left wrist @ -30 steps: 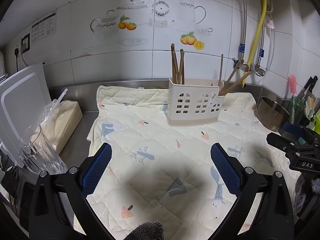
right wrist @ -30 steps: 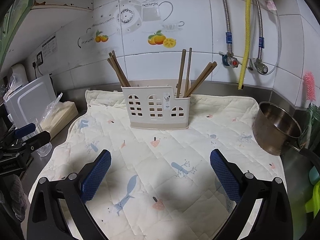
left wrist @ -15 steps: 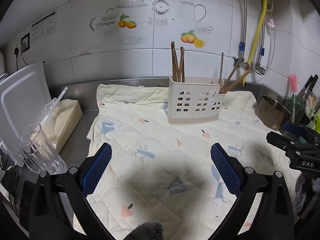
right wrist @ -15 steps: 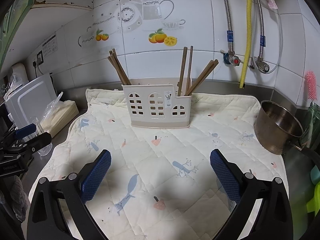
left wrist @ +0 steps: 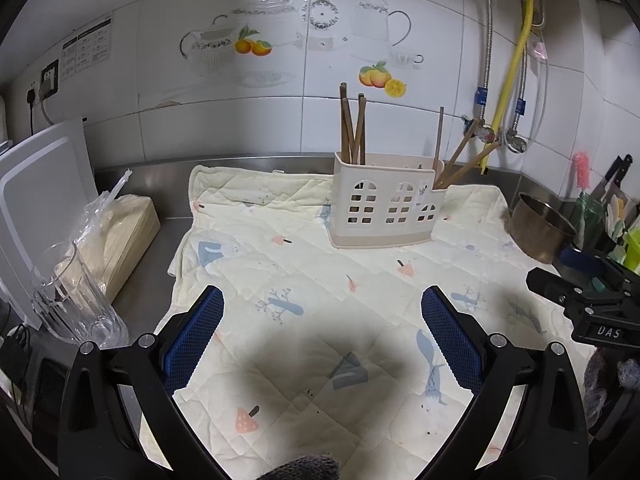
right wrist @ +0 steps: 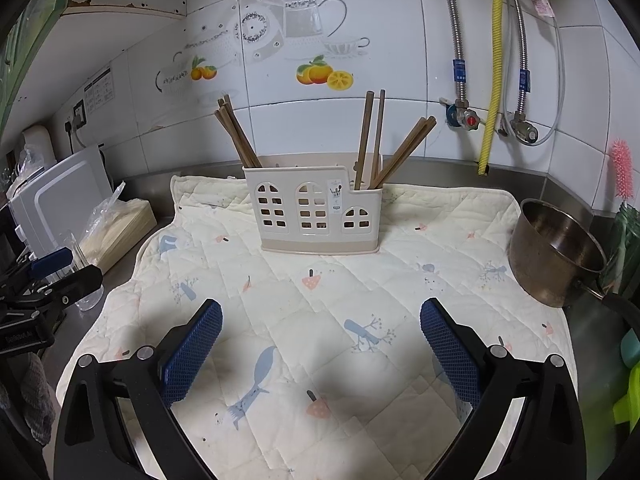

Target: Organize utensils

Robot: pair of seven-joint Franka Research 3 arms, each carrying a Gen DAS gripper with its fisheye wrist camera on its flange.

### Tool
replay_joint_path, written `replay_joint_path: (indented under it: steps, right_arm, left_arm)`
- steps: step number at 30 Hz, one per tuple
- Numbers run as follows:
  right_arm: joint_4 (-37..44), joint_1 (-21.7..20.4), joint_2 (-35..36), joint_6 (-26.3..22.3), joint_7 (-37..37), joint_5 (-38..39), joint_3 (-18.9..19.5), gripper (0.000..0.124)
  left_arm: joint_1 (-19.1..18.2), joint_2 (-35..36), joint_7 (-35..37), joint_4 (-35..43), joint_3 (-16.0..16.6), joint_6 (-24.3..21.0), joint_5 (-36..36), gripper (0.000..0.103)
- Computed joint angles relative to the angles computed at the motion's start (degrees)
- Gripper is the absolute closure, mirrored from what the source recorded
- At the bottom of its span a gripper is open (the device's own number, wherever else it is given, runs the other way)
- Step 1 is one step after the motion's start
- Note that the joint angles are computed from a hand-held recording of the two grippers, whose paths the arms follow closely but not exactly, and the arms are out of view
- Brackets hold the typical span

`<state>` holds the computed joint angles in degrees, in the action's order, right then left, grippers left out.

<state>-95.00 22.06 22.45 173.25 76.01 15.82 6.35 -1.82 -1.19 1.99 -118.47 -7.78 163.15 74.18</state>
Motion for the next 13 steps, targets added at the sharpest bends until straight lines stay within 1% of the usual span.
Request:
replay_joint_path:
  steps: [6,8,13]
  right_arm:
    - [-0.4,0.0,-0.2,0.2,-0.1,0.0,0.0,0.028]
    - [-0.3,0.4,-0.1,0.2,0.4,-0.3,-0.5,0.028]
    - [-0.8,0.1,-0.3,0.2,0.1,-0.1,-0.1,0.028]
  left_arm:
    - [-0.1,0.1,1.3,0.0,0.0,0.2,-0.8,0.005]
    - [-0.1,0.3,1.6,0.0,0.0,0.2,-1.0,0.005]
    - [-0.3,0.6,2.6,0.1,0.1,0.0,-2.2,0.005]
